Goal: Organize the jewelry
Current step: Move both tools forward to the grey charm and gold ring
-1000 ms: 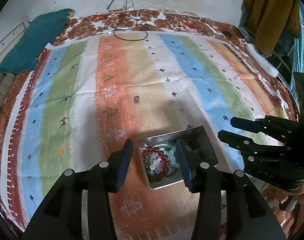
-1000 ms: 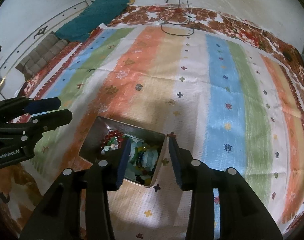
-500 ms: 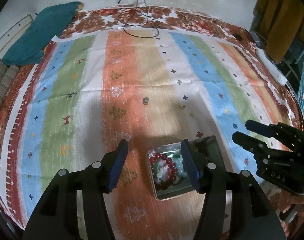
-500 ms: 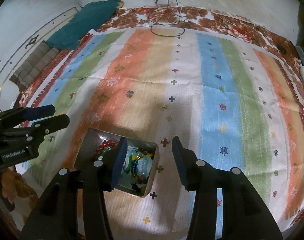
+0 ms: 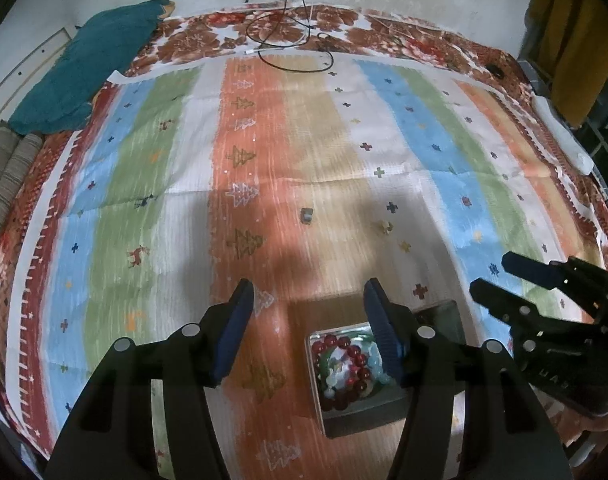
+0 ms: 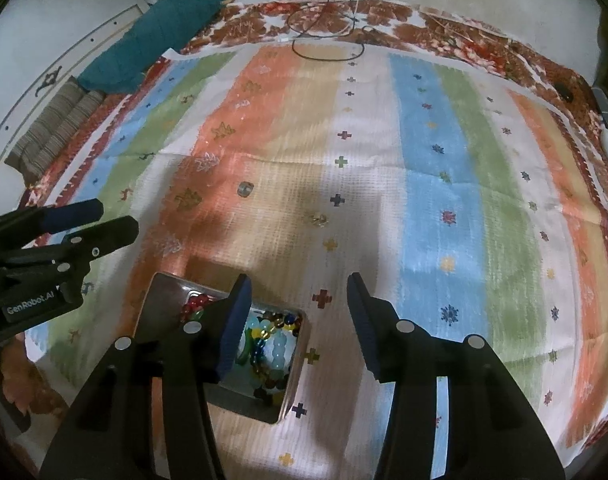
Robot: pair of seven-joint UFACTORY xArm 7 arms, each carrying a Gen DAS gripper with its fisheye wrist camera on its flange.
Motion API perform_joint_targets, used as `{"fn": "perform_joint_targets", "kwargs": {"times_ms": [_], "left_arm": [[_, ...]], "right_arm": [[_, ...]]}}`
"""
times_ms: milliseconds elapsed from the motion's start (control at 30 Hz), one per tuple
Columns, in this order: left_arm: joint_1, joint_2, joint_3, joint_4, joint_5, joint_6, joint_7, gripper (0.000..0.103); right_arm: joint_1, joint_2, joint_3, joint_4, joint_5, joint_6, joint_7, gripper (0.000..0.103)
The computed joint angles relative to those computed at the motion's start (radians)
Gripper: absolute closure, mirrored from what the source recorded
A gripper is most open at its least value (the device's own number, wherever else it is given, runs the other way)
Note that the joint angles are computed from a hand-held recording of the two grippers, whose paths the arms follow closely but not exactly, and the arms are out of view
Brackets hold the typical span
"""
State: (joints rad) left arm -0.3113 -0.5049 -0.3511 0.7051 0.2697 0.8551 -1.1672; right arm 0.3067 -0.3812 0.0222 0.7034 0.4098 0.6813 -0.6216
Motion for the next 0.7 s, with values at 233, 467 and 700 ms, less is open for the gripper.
{"fn": "perform_joint_targets", "kwargs": {"times_ms": [233, 467, 700], "left_arm": [[0.021, 0.056, 0.03, 0.017, 0.009, -0.015, 0.022, 0.046], [0.032, 0.101, 0.05, 0.032, 0.019, -0.038, 0.041, 0.046], [0.042, 0.164, 0.068, 0.054, 0.044, -0.047, 0.065, 0.046]], "right_arm": [[-0.008, 0.062, 0.02, 0.032, -0.026, -0.02, 0.032, 0.053], [-0.018, 0.14, 0.042, 0.076, -0.056, -0.041, 0.067, 0.053], [-0.026, 0.212, 0.062, 0.116, -0.084, -0.055, 0.096, 0.053]]}}
